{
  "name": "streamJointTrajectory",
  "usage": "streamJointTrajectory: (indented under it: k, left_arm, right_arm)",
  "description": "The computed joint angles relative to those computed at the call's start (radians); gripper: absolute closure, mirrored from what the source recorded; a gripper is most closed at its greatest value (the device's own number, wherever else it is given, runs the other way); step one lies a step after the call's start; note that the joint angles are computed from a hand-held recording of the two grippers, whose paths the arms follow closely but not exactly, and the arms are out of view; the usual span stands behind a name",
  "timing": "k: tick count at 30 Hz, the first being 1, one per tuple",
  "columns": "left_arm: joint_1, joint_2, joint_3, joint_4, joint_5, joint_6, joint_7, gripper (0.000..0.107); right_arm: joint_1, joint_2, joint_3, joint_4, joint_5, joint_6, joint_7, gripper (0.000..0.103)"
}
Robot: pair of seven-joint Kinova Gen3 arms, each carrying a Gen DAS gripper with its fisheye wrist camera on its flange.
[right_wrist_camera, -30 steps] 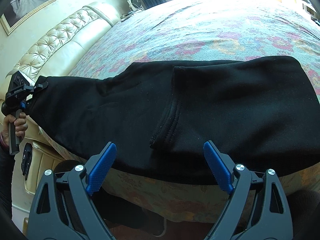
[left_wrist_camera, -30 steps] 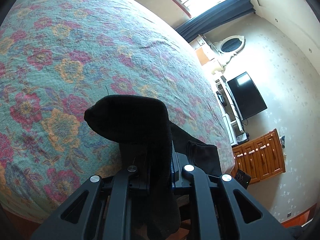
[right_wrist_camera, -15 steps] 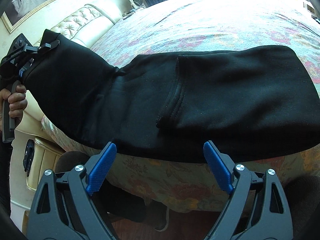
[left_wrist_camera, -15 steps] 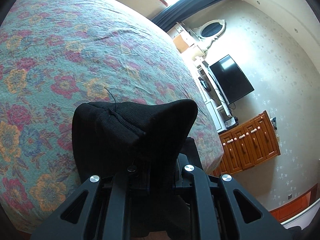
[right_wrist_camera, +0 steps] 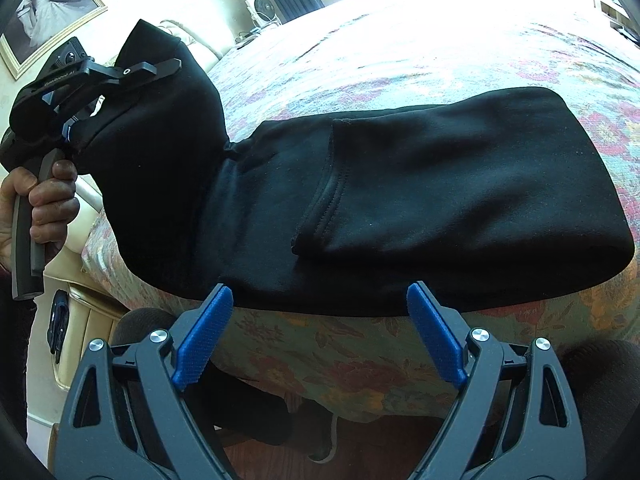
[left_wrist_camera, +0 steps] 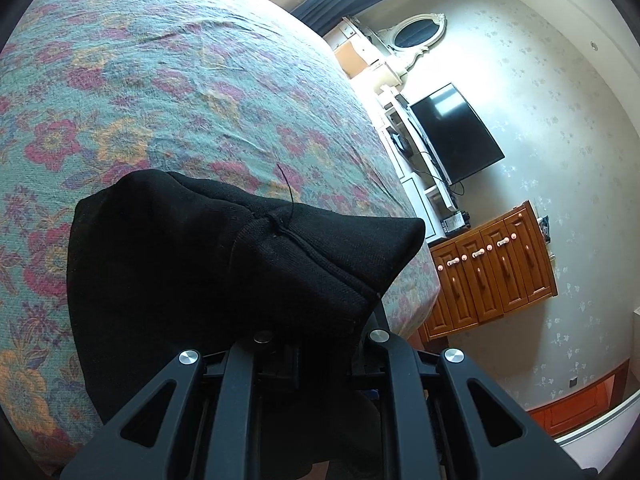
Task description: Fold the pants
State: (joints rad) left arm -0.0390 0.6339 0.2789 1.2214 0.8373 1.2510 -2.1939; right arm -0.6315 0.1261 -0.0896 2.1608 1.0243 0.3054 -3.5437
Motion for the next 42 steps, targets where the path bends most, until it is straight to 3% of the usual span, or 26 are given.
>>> streamJointTrajectory:
  k: [22, 28, 31, 33, 35, 42]
  left_arm:
    - [0.261, 0.097, 0.018, -0.081, -0.172, -0.089, 0.145, 0.091]
    - [0.298, 0.132, 0.017, -0.107, -0.232, -0.097, 0.186, 0.076]
    - [0.303, 0.139, 0.026, -0.102, -0.245, -0.101, 0.181, 0.065]
    - [0.282, 0.143, 0.049, -0.083, -0.215, -0.108, 0.161, 0.049]
    - [0.265, 0.14, 0.067, -0.065, -0.182, -0.114, 0.138, 0.043]
    - [0.215, 0.065, 0.073, 0.01, -0.132, -0.144, 0.03, 0.038]
  right_arm:
    - [0.087, -0.062, -0.064, 0.098, 0.171, 0.016, -0.28, 0.014]
    - [0.108, -0.066, -0.072, 0.112, 0.186, 0.011, -0.301, 0.014]
    - [0.111, -0.065, -0.075, 0.114, 0.183, 0.014, -0.302, 0.014]
    - [0.11, -0.064, -0.077, 0.115, 0.175, 0.017, -0.302, 0.014]
    - [0.111, -0.066, -0.077, 0.117, 0.165, 0.018, -0.3, 0.014]
    - [0.11, -0.115, -0.102, 0.135, 0.138, 0.066, -0.319, 0.014]
